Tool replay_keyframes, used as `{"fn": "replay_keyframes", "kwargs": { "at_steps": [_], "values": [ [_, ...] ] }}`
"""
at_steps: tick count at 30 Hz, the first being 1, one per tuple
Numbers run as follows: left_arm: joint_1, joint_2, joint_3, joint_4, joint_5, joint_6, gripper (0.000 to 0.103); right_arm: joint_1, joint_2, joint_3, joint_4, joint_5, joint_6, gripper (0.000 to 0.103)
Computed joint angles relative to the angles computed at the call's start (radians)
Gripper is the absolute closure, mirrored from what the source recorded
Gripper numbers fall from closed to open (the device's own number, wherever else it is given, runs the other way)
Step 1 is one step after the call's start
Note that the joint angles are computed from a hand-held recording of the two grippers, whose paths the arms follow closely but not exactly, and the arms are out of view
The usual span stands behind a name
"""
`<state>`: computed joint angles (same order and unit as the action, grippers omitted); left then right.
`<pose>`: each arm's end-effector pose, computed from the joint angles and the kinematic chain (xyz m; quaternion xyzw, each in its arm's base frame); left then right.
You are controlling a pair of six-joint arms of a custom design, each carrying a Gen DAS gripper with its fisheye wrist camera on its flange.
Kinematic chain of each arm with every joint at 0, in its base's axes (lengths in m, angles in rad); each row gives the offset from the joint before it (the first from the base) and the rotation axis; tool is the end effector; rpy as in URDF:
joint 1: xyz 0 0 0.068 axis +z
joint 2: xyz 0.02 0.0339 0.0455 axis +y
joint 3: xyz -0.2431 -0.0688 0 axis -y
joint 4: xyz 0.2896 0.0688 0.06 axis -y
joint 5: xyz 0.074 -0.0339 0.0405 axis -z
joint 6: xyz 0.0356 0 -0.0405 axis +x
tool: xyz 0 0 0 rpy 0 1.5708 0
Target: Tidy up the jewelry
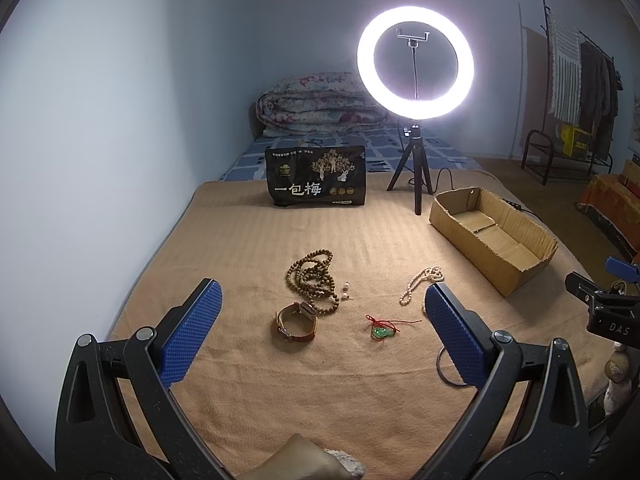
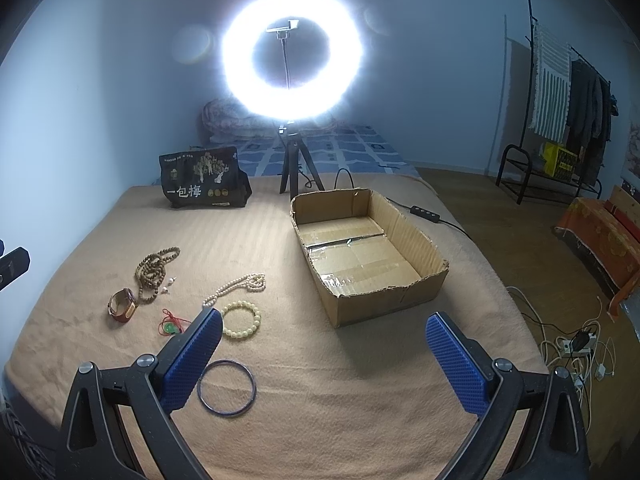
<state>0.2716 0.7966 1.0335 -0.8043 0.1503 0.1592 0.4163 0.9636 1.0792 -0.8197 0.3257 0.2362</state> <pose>0.2033 0.0511 0.3549 -0.0131 0.8749 0.0382 0.4825 0.2279 0.0883 0.3364 -0.0127 0.8981 -0.0066 0.4397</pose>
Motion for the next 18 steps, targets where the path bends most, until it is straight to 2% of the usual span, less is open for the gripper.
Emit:
{"fn": "replay_keyframes", "kwargs": {
  "at_steps": [8, 16, 18],
  "values": [
    [0.028, 0.076, 0.004, 0.026, 0.010, 0.003, 0.000, -0.006, 0.037, 0.000, 0.012, -0.047, -0.019, 0.000],
    [0.069, 0.233, 0.015, 0.057, -0.003, 0.047, 0.000, -0.022, 0.091, -0.006, 0.022, -0.147, -0.030, 0.000],
    [0.097, 0.285, 0.033, 0.052, 0.019, 0.058, 0.000, -0.016, 0.106, -0.007, 0.024, -0.155, -0.037, 0.000]
  ]
}}
